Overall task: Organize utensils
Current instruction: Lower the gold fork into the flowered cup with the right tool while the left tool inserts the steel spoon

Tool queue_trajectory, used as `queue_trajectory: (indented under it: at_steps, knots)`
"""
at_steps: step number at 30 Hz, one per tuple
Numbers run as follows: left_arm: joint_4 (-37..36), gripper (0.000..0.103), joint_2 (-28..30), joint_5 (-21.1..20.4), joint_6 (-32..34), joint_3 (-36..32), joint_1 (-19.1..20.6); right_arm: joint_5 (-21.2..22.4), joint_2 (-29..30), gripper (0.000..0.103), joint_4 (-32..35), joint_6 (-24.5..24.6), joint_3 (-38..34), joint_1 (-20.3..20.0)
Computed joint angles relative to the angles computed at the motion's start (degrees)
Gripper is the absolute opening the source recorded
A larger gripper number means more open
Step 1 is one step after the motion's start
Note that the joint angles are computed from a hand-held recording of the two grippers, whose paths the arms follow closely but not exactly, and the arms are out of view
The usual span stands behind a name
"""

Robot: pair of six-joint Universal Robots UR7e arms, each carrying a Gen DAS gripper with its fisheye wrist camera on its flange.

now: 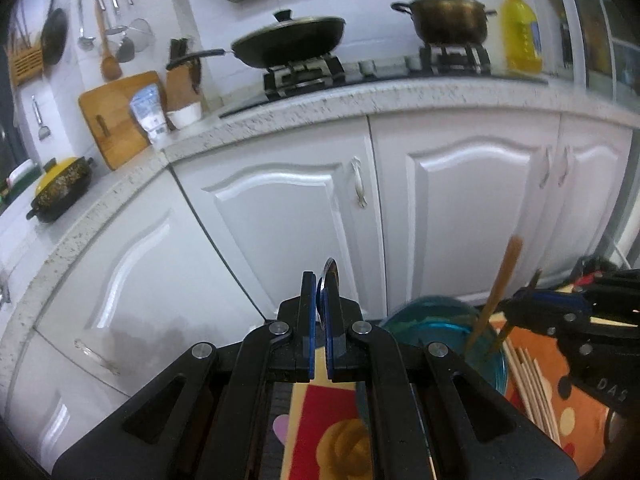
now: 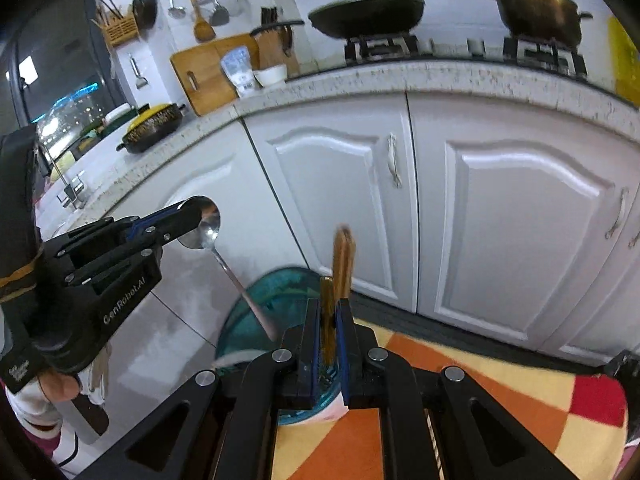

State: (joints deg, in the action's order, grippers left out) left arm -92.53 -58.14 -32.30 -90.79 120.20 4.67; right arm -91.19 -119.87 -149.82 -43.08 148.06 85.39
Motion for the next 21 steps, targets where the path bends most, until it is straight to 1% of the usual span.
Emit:
queue_trajectory:
  at_steps: [5, 9, 11, 12, 13, 17, 19, 21]
  knots:
    - [-5.2, 0.002, 2.4, -1.6, 2.5, 0.8, 0.7, -0.4, 0.2, 0.007, 0.5, -1.6, 1.5, -1.8]
    - [-8.2, 0.002, 3.4, -3.1, 3.2, 1.3, 1.0, 1.5, -1.7, 0.007, 3.5, -2.4, 1.3, -4.5]
    - [-10.0, 0.002, 3.4, -3.7, 3.4, 2.0, 1.2, 3.0, -3.5, 0.016, 4.7, -3.4, 1.4, -5.7]
    - [-10.9, 0.002, 3.2, -3.9, 3.6, 2.2, 1.2, 3.7, -4.9, 0.027, 6.0, -3.7, 1.4, -6.6]
    - [-11.5, 0.003, 3.2, -4.1, 3.7, 2.4, 1.2, 4.3, -6.0, 0.03, 7.1, -3.8, 1.3, -7.2]
    - [-13.8, 0.005, 2.4, -5.6, 3.6, 3.0, 0.9, 5.2, -10.1, 0.03, 11.0, -4.5, 1.3, -9.0]
    - [-14.5, 0.011, 1.9, -6.2, 3.1, 3.3, 0.5, 5.7, -11.9, 0.03, 12.7, -4.9, 1.3, -9.6]
    - [-14.1, 0.035, 1.2, -6.5, 1.6, 3.6, -0.3, 5.9, -14.2, 0.03, 14.4, -5.2, 1.5, -10.3]
